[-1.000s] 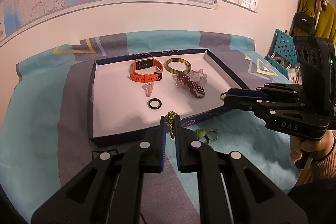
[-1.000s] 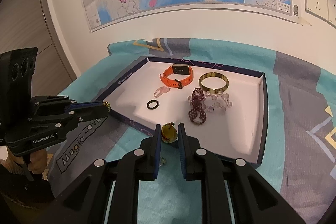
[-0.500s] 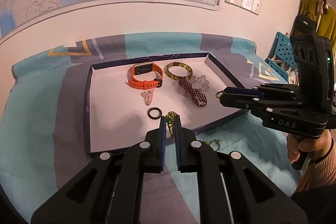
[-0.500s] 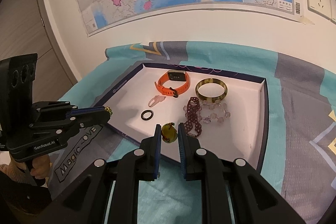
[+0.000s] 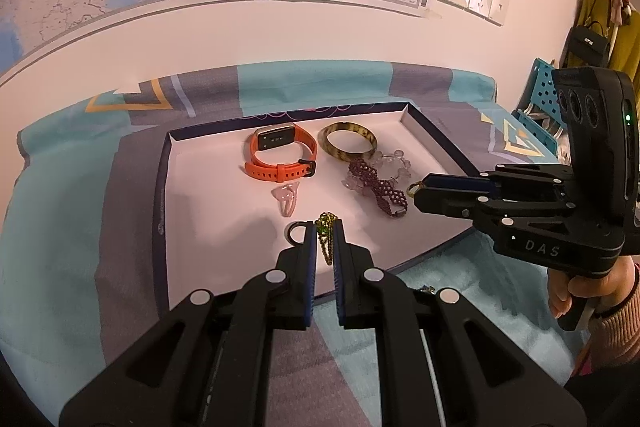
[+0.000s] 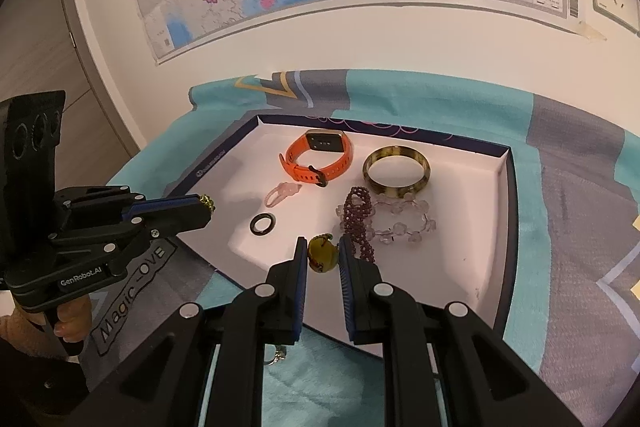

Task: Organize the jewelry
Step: 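Carry the gold ring and amber pendant up over the box with both tools, then lower the gold ring and amber pendant into the box and open both tools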

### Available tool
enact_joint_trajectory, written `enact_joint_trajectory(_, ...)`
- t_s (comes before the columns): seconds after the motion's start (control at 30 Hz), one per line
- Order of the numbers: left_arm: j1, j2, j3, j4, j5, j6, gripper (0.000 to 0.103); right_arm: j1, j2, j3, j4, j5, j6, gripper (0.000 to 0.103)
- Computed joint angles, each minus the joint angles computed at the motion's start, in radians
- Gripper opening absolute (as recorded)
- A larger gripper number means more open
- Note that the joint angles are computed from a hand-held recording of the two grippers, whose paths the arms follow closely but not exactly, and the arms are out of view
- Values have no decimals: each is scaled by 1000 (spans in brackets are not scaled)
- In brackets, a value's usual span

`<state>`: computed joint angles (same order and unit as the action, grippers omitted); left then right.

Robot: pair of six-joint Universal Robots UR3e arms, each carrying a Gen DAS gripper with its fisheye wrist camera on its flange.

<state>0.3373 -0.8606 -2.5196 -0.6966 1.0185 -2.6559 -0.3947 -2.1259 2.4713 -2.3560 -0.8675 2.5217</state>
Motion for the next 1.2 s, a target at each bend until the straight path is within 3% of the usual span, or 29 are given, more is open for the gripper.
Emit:
enact_joint_trajectory(0.33, -64, -120, 4, 134, 51, -48, 9, 30, 78, -3, -87, -25, 35, 14)
enact_joint_trajectory(1.2, -137, -298, 21, 284, 129, -104, 9, 77, 182, -18, -176, -68, 84, 14)
